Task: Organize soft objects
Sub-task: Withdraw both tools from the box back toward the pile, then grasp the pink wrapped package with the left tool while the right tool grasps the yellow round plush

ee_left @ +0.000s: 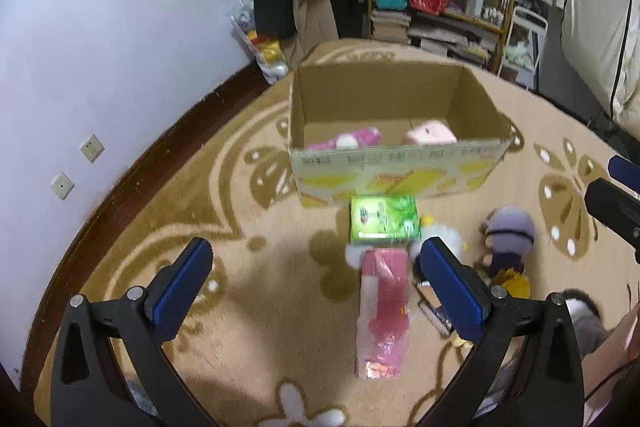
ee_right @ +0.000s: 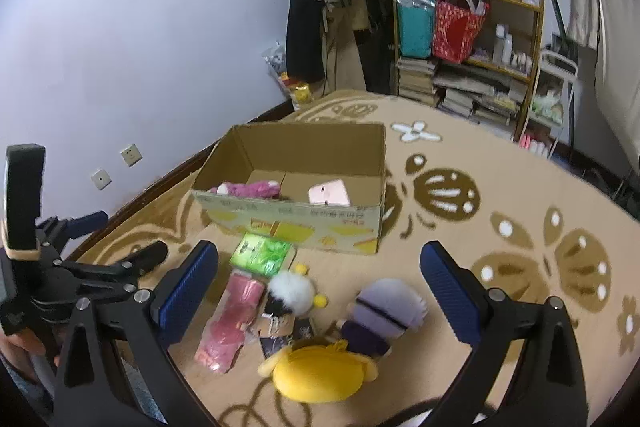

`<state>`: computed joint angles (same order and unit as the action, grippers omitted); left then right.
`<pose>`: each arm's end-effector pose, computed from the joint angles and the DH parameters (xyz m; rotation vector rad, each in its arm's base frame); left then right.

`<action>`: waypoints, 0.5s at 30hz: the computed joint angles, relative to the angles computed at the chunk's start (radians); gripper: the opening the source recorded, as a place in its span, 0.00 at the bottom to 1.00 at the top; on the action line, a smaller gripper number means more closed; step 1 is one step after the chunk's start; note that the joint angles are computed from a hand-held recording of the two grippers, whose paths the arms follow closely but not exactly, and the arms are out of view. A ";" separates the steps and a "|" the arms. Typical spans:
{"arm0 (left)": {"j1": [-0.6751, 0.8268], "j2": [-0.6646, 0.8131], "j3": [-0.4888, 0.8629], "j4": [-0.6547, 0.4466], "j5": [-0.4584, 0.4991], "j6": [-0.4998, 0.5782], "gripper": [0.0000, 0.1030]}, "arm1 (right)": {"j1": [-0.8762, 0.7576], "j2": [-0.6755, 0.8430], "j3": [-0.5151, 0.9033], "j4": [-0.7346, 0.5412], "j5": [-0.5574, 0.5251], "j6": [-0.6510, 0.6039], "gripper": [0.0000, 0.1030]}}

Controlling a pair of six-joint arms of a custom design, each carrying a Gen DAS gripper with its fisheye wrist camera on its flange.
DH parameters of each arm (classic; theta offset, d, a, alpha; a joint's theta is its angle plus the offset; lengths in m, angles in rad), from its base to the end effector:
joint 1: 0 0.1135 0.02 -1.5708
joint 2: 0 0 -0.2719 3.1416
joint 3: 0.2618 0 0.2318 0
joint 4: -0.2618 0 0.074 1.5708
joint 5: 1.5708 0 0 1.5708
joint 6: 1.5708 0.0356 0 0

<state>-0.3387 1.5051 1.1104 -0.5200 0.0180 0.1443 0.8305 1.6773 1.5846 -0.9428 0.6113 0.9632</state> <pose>0.2816 -0.0999 0.2673 0.6025 2.4142 -0.1045 0.2377 0.2299 0.3341 0.3578 2.3253 0.0407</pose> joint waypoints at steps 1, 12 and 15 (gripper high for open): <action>-0.005 0.007 -0.009 0.003 -0.004 -0.002 1.00 | 0.003 -0.001 -0.010 0.003 -0.008 0.014 1.00; -0.008 0.174 0.049 -0.044 0.050 -0.035 1.00 | -0.021 0.003 -0.156 0.079 -0.149 0.134 1.00; -0.005 0.223 0.075 -0.064 0.063 -0.044 1.00 | -0.048 -0.009 -0.208 0.135 -0.217 0.151 1.00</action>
<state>-0.3438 1.7278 1.1852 -0.5838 0.0805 0.0998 0.7826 1.6684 1.3761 -0.8082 0.3940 1.1137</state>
